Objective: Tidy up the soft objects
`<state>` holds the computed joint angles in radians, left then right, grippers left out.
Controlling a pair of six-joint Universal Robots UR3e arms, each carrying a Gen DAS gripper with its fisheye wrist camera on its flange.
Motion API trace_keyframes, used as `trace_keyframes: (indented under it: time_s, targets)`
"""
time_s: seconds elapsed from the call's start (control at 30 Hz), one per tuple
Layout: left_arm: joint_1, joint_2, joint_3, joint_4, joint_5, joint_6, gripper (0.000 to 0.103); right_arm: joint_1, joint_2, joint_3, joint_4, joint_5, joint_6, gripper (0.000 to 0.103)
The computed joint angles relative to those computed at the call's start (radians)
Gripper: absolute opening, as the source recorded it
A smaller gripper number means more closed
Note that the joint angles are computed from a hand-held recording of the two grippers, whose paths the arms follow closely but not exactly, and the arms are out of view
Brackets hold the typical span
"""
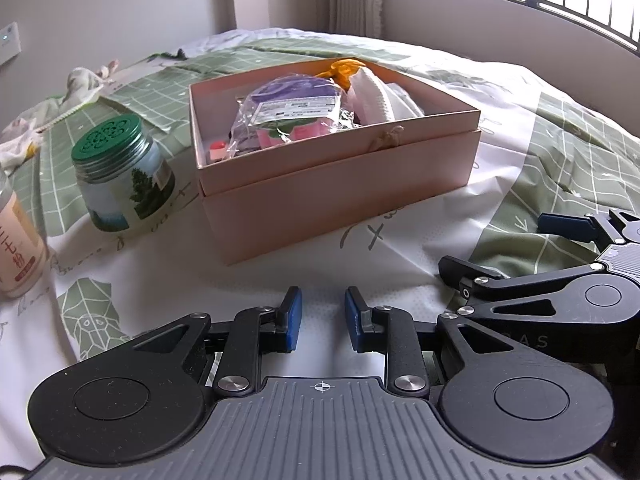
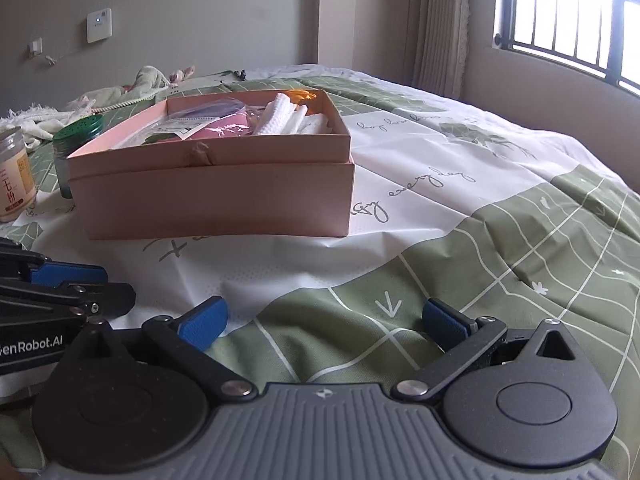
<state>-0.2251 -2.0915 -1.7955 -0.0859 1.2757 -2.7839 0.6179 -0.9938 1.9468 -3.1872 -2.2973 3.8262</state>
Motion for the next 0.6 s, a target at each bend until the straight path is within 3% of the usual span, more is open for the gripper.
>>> trace_keyframes:
  time_s: [0.6]
  targets:
    - [-0.006, -0.002, -0.022, 0.043, 0.013, 0.025, 0.028, 0.000, 0.002, -0.005, 0.007, -0.002, -0.001, 0.103]
